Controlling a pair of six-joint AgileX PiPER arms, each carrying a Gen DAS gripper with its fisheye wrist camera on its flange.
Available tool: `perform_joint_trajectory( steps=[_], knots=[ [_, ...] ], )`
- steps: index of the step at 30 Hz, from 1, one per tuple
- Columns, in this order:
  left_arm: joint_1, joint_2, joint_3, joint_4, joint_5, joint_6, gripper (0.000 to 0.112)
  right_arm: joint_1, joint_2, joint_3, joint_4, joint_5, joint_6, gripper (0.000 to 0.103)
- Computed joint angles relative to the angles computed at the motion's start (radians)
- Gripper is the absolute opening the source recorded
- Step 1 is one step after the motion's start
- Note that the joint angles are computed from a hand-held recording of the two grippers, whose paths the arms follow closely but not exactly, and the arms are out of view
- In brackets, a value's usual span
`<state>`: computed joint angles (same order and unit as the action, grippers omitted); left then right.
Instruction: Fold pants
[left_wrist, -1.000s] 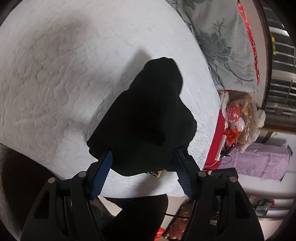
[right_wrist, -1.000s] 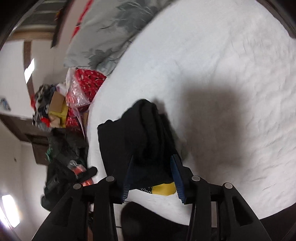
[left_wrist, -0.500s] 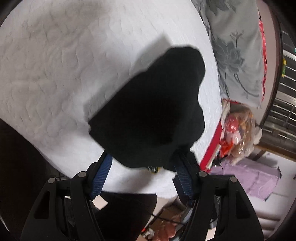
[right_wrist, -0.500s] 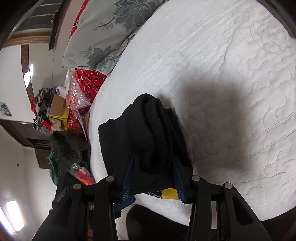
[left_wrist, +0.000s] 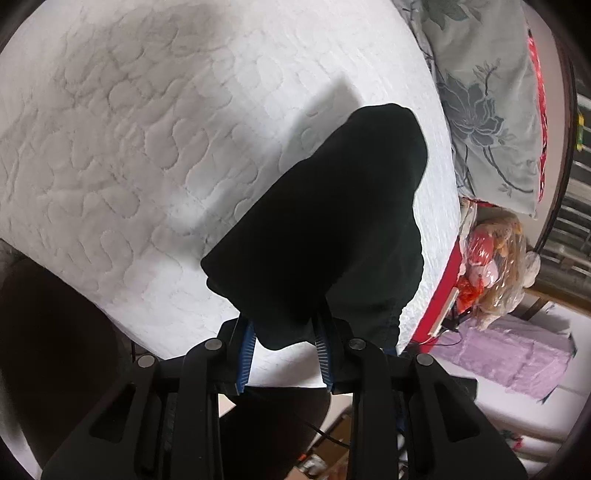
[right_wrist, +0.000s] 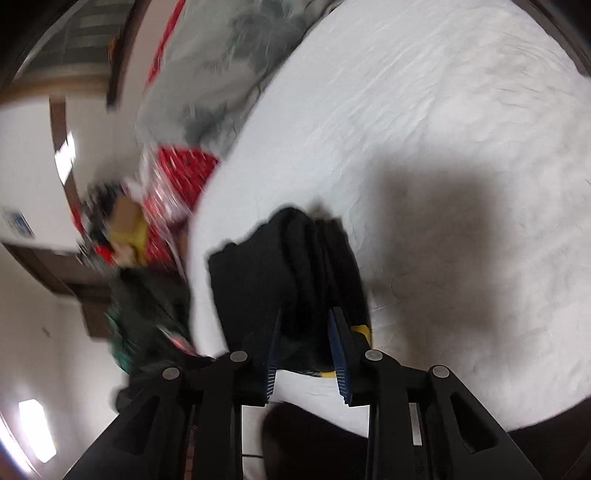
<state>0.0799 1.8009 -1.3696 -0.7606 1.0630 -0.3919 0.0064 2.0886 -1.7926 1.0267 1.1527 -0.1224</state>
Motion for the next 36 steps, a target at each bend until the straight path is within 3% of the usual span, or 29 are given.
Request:
perform_joint_trajectory(
  steps=[2,3,5,11,12,13,14,19,23,24,25,27,31,32,33,34,36],
  knots=[
    [-0.006,0.002,-0.013,0.009,0.0,-0.005,0.027,-0.016,-0.03,0.058,0.091,0.019,-0.059,0.033],
    [-0.008,0.003,-0.016,0.014,-0.002,-0.009,0.027,-0.012,-0.029,0.061,0.101,0.036,-0.061,0.039],
    [-0.012,0.005,-0.017,0.019,-0.004,-0.012,0.027,0.01,-0.01,0.046,0.085,0.053,-0.036,0.04],
    [-0.017,0.014,-0.03,0.032,0.0,-0.035,0.027,0.065,0.06,-0.034,-0.008,-0.021,0.083,0.04],
    [-0.02,0.017,-0.046,0.048,0.01,-0.051,0.027,0.07,0.079,-0.063,-0.005,-0.02,0.091,0.034],
    [-0.024,0.018,-0.061,0.058,0.017,-0.062,0.027,0.069,0.088,-0.077,0.008,-0.018,0.092,0.009],
    [-0.024,0.011,-0.065,0.06,0.023,-0.062,0.027,0.062,0.092,-0.076,0.053,-0.007,0.074,0.002],
    [-0.034,0.007,-0.071,0.077,0.036,-0.035,0.027,0.017,0.005,0.027,0.108,-0.001,-0.024,0.002],
    [-0.021,0.034,-0.035,0.011,0.028,-0.014,0.027,0.011,0.051,0.025,0.108,0.039,0.012,0.009],
    [-0.022,0.031,-0.032,0.013,0.026,-0.015,0.027,0.017,0.07,0.004,0.1,0.044,0.04,0.015],
    [-0.022,0.028,-0.032,0.016,0.026,-0.015,0.027,0.023,0.073,-0.002,0.084,0.035,0.057,0.027],
    [-0.021,0.025,-0.037,0.022,0.031,-0.016,0.026,0.033,0.081,-0.008,0.078,0.019,0.067,0.037],
    [-0.018,0.038,-0.049,0.026,0.038,-0.019,0.027,0.062,0.107,-0.076,0.031,-0.024,0.101,0.038],
    [-0.021,0.042,-0.056,0.035,0.04,-0.027,0.027,0.071,0.118,-0.099,0.016,-0.029,0.113,0.035],
    [-0.022,0.043,-0.066,0.047,0.047,-0.036,0.026,0.072,0.127,-0.109,0.018,-0.028,0.115,0.018],
    [-0.023,0.04,-0.07,0.051,0.053,-0.041,0.027,0.069,0.135,-0.114,0.037,-0.018,0.117,0.011],
    [-0.018,0.012,-0.064,0.042,0.062,-0.036,0.026,0.049,0.104,-0.05,0.143,-0.012,0.072,0.011]
  ],
)
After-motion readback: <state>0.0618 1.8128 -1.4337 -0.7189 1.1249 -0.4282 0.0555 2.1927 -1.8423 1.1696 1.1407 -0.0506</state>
